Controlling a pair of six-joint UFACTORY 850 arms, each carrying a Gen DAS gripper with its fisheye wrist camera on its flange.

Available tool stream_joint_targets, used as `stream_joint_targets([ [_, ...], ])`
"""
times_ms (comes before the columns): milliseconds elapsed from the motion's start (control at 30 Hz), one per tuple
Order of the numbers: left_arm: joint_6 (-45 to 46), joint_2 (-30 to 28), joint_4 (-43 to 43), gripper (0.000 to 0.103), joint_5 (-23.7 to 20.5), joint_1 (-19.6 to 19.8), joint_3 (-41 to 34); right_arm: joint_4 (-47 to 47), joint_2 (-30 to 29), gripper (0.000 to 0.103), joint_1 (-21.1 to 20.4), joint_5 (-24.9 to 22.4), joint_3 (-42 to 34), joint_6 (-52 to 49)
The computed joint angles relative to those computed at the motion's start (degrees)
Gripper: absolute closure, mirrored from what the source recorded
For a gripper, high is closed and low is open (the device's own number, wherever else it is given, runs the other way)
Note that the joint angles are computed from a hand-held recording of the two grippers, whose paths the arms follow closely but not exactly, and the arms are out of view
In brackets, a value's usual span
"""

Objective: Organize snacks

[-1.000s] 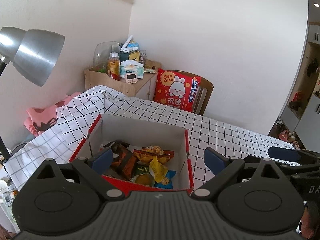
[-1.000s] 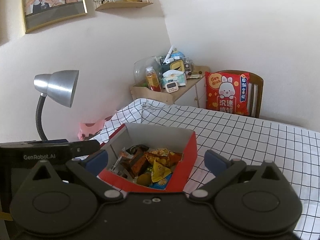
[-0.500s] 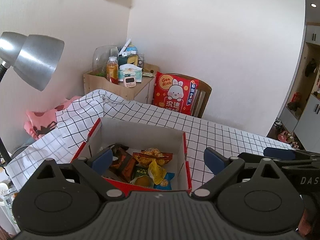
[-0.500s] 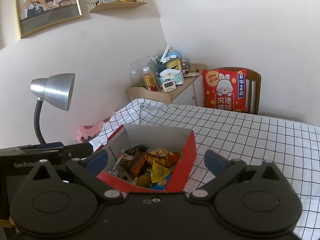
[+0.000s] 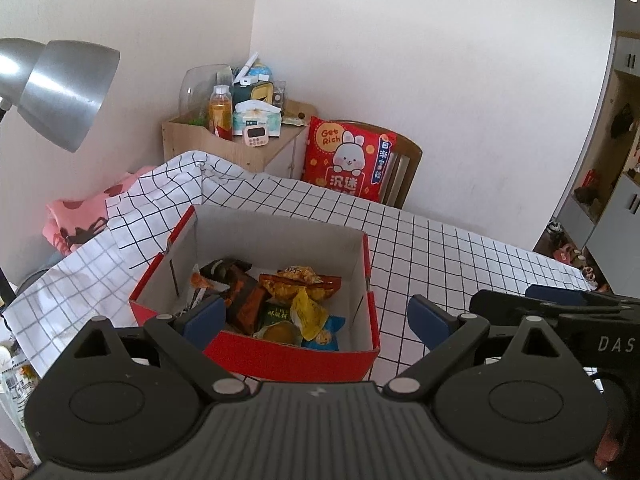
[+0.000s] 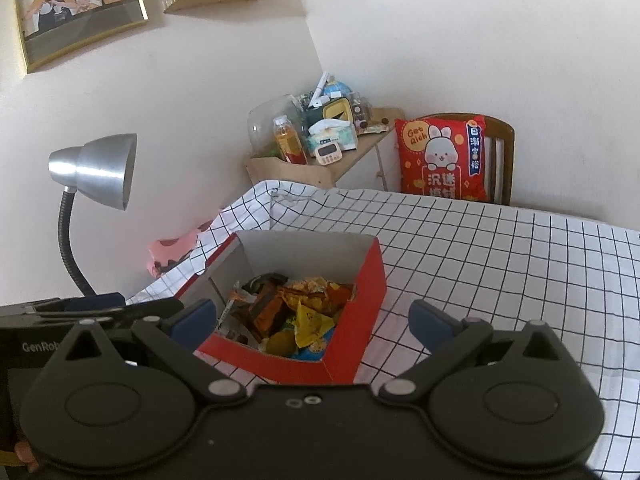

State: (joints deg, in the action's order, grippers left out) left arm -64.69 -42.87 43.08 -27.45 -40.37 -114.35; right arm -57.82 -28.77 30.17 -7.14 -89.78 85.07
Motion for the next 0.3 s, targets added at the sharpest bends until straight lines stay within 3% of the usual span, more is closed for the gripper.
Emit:
stream_joint_targets([
  [300,2.5,-0.8,-3.0,0.005,-0.7,-0.1,-1.3,2.9,0.6,0.000,-0.3,-0.1,1.2,-1.8],
])
